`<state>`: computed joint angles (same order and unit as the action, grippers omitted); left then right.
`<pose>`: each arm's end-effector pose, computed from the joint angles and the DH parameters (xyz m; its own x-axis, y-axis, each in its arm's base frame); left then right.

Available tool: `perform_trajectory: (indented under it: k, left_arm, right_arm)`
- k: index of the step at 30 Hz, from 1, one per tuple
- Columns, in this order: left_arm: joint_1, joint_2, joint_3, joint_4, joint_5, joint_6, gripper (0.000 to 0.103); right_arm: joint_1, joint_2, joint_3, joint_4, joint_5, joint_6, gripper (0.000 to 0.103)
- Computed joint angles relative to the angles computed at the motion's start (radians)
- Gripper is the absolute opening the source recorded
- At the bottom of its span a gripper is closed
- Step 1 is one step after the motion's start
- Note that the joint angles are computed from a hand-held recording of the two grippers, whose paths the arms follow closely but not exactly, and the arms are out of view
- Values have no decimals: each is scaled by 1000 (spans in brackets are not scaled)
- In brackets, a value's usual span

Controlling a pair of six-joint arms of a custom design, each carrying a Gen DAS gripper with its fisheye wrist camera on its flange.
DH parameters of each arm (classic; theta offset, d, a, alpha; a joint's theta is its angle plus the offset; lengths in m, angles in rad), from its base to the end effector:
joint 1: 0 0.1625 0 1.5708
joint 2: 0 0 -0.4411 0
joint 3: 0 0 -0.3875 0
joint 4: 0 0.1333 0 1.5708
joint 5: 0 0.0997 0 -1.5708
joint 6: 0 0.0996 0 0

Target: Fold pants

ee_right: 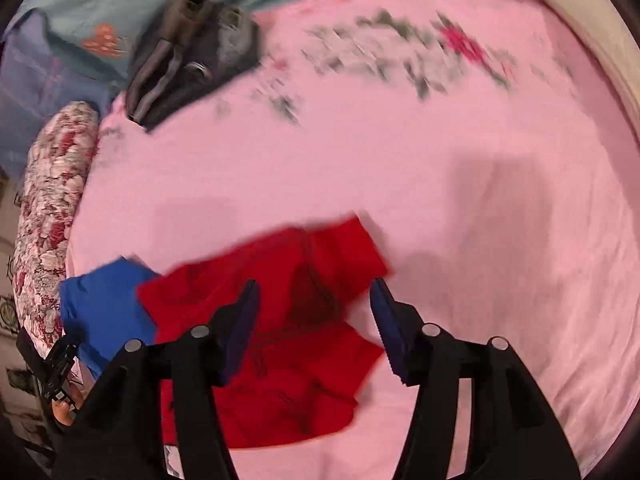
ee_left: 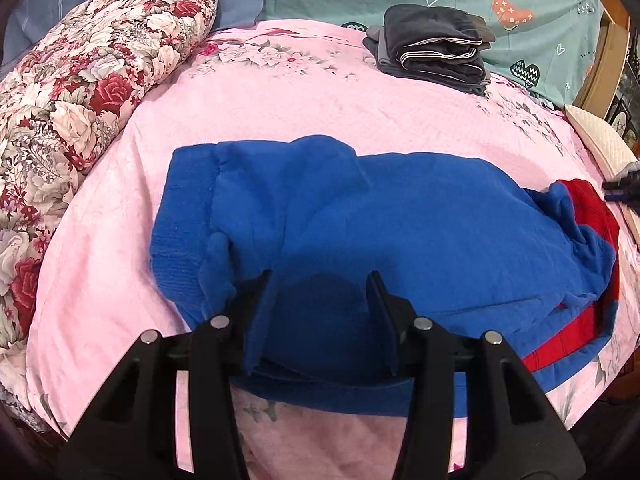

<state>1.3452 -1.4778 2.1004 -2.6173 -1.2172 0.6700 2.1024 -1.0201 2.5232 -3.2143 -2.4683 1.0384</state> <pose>0.0550 -0.5103 0.3316 -0.6151 0.6074 -0.5028 0.7474 0.6522 -0.1264 0.2325 -0.2860 0.1042 -0.7334 0.6228 0.2724 0.2561 0.6243 -0.7380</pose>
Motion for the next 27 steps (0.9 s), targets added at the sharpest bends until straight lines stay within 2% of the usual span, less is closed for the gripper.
perform_trajectory:
  k: [4,7,11,13,15,16,17,18,20,23,25,26,27]
  left_arm:
    - [-2,3,-3,5,2,5,50]
    - [-5,1,1,4,0,6,54]
    - [-2,-2,13,-13,-8,11,55]
    - [0,-3,13,-14,-14,12,55]
    - [3,-2,10,-11,-18,17,55]
    - [3,-1,9,-8,-18,19,55]
    - [2,-2,8,-5,-17,20,55]
    - [2,-2,7,-1,-16,20,55]
    - [1,-3,5,4,-17,18,55]
    - [-1,-3,11,-8,-13,15,55]
    - [-1,-6,14,-9,-15,11,55]
    - [2,-7,12,-6,-19,12,55]
    - [7,-11,10,3,-27,12,55]
  right_arm:
    - [55,-4,6,-16,36,24,58]
    - [74,4,-29,-5,145,43,61]
    - [29,40,-49,-2,262,108,61]
    - [-5,73,-49,-36,280,127,61]
    - [-38,121,-45,-133,283,103,60]
    - [-47,141,-52,-160,271,88,56]
    - [-47,152,-60,-168,251,76,35]
    - [-41,164,-73,-168,226,53,8]
    - [-16,186,-90,-217,185,-9,6]
    - [80,207,-111,-354,76,-127,5]
    - [171,211,-115,-447,8,-198,5]
    - [238,213,-113,-481,-44,-217,5]
    - [298,212,-99,-490,-84,-194,5]
